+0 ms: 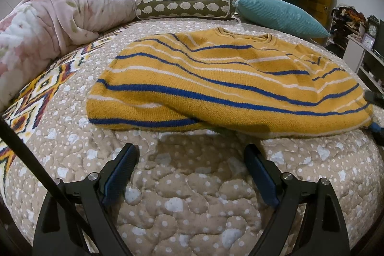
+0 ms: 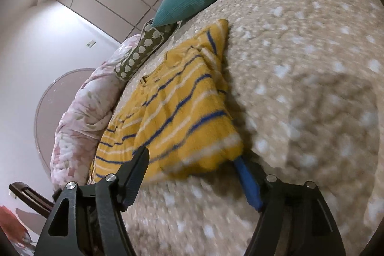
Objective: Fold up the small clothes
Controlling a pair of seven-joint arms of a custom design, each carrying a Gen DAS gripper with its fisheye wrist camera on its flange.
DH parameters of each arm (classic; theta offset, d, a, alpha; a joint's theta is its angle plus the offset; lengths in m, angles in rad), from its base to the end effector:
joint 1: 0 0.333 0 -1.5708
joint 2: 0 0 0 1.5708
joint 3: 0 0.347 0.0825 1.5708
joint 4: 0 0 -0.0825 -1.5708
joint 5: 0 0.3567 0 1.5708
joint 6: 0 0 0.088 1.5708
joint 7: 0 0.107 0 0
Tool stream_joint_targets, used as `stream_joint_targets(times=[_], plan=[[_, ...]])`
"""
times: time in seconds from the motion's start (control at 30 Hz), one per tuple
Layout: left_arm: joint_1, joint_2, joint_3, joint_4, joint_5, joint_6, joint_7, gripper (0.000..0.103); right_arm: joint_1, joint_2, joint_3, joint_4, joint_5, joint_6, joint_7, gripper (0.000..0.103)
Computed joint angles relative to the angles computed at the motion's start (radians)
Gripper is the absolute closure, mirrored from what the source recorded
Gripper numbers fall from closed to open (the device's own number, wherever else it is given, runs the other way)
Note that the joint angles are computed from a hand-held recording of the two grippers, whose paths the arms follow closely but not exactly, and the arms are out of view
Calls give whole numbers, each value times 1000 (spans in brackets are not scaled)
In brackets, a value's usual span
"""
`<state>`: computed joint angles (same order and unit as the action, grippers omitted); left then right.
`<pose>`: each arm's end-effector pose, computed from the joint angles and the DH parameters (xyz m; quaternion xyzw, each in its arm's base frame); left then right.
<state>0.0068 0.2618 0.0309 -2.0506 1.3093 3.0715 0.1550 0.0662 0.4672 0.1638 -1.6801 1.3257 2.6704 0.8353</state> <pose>0.5880 -0.0566 0.4052 -0.7019 0.5921 -0.2648 0.2943 0.6827 0.1116 0.4141 -0.5674 0.6695 0.0568 0.4760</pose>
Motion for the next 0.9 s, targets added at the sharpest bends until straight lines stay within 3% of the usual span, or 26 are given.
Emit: stream_joint_targets(times=[0.2,0.67,0.9], plan=[[5,-4,-8,-9,-34,-1,32,13,33,63,34,73,75,138,-139,21],[10,-13,-30,-31,-182,-29,193,11,28,56,51,57,130,154,-232,19],[-11,-14,-3,-33,-157,-18,168,10,33,53,48,53,142,164,-245,19]])
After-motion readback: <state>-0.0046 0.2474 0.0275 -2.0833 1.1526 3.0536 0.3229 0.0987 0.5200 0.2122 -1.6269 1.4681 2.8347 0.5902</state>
